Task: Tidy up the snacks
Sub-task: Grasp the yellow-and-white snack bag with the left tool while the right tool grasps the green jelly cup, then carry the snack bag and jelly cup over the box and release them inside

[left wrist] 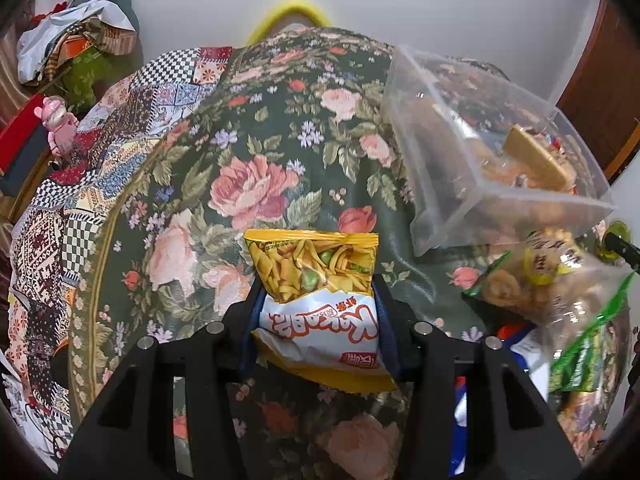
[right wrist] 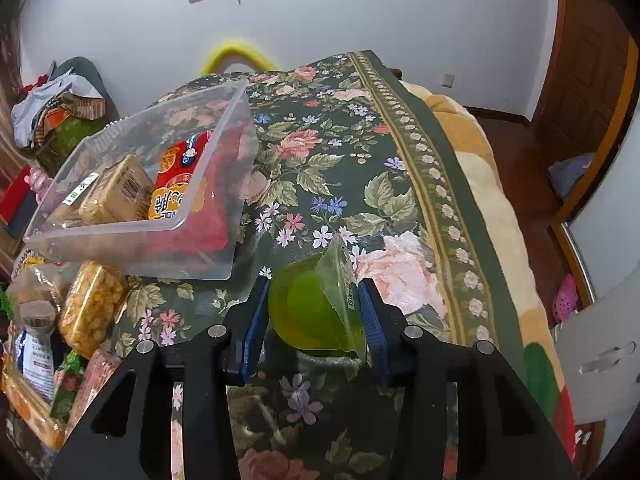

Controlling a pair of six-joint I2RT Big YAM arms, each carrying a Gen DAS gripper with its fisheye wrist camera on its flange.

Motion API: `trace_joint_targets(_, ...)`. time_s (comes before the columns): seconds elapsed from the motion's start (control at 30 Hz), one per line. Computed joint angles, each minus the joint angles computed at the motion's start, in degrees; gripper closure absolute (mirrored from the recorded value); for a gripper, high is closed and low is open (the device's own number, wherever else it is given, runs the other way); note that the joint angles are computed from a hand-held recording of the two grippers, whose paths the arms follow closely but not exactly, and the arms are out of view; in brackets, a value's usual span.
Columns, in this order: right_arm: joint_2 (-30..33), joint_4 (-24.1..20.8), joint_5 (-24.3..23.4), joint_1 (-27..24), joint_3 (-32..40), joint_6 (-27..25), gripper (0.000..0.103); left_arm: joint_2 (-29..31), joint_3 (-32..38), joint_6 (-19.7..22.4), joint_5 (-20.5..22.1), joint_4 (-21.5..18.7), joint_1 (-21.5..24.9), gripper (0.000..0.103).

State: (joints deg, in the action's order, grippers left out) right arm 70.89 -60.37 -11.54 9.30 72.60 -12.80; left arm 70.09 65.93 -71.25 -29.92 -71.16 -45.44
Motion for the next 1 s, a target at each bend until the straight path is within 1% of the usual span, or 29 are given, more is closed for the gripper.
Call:
trace_joint_targets(0.07, -0.2, -0.9, -1.3, -0.4, 0.5, -0.2, 0.062, -0.2, 0.8, 0.2, -0.5, -0.6, -0.4, 0.054)
trace_joint_targets(0.17, -0.7, -1.0, -1.4, -0.4, 0.8, -0.6, 0.062, -0.2, 2.6, 0.6, -1.6, -1.8, -1.2, 0.054)
trace_joint_targets(0.4, -1.9, -0.9, -3.6, -0.5, 3.0, -1.1, 0.062, 1.2, 8.7, 1.7, -6.0, -5.6, -3.2, 0.054)
trace_joint_targets(0.5, -1.9, -0.9, -4.7, -0.1, 4.4, -0.8, 0.062, 2.1, 11.3, 2.9, -7.7, -6.5, -3.7, 0.054)
trace_joint_targets(0.63, -1.9, -0.5, -6.1, 0.7, 5.7, -0.3, 0.062, 3.2, 14.3, 5.0, -8.8, -6.3, -3.8, 0.054)
trace_joint_targets(0.83, -1.7, 1.3, -6.9, 3.1, 7.0, 0.1, 0.062, 5.5, 18.0, 9.7, -8.8, -4.3, -2.8, 0.054)
trace_joint_targets(1.0, -1.2, 2.7, -6.9, 4.8, 7.7, 1.2, 0.062, 7.4, 20.5, 12.7, -8.3, -2.4, -2.0, 0.054)
